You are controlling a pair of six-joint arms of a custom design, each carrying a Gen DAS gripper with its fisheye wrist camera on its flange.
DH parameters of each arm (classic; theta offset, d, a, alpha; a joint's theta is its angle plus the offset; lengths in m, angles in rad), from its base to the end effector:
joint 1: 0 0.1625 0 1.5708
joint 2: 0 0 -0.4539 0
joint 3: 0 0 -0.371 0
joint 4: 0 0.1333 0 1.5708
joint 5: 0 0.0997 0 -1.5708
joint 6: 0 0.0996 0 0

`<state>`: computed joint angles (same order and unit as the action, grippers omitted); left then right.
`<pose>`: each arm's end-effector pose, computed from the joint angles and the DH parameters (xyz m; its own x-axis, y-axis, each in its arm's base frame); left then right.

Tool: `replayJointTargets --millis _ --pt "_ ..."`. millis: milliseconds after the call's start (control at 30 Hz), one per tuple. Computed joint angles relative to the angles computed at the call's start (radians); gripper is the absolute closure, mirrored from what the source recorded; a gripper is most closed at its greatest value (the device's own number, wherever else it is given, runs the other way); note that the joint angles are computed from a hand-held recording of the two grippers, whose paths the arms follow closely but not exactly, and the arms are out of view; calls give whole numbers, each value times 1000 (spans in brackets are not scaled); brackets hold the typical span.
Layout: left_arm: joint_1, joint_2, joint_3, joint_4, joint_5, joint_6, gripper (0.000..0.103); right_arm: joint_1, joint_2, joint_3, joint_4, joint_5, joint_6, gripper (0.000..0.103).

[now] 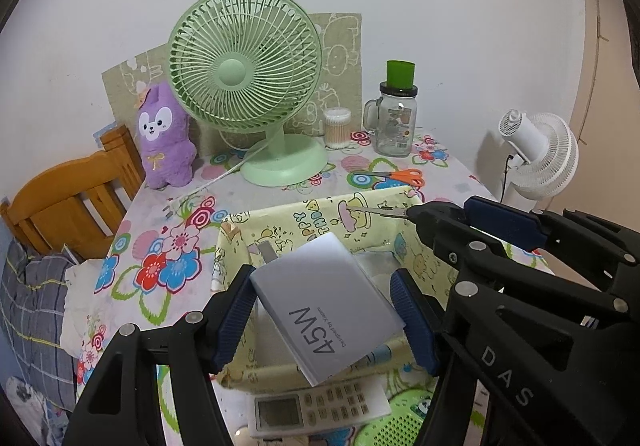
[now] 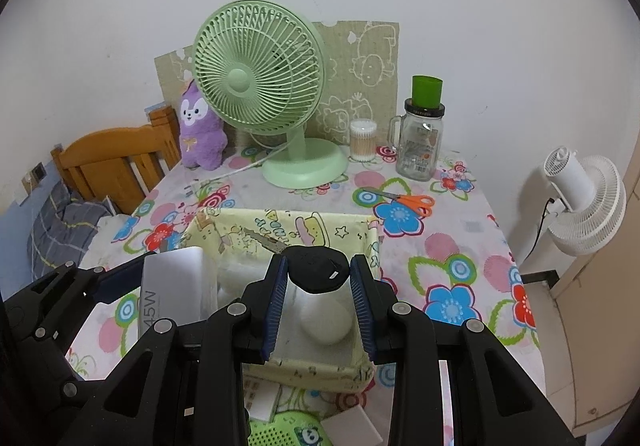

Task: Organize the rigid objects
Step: 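Lower both held items into the yellow basket and open both tools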

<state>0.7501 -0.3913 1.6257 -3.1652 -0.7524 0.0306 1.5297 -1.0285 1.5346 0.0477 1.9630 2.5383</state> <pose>-0.3419 -0.6002 -0.0432 -0.6328 0.3440 -0.6937 0.7044 0.6278 -0.3312 0.0711 -0.5880 0.2382 -0.7616 0.0006 0.6481 -0.4985 0.6385 -0.5863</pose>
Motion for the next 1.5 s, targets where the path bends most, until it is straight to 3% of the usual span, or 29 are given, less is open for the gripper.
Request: replayJointTargets --millis 567,1000,1300,1500 --pt "77 75 -166 160 -13 -34 33 -27 151 -213 134 46 35 68" --pt "100 99 -230 279 -13 -98 32 -41 231 -325 227 70 64 67" --pt "98 95 -226 292 -17 -94 20 -47 251 -355 264 44 78 67" --pt "87 84 -205 267 -17 -78 17 -43 238 -339 261 37 84 48"
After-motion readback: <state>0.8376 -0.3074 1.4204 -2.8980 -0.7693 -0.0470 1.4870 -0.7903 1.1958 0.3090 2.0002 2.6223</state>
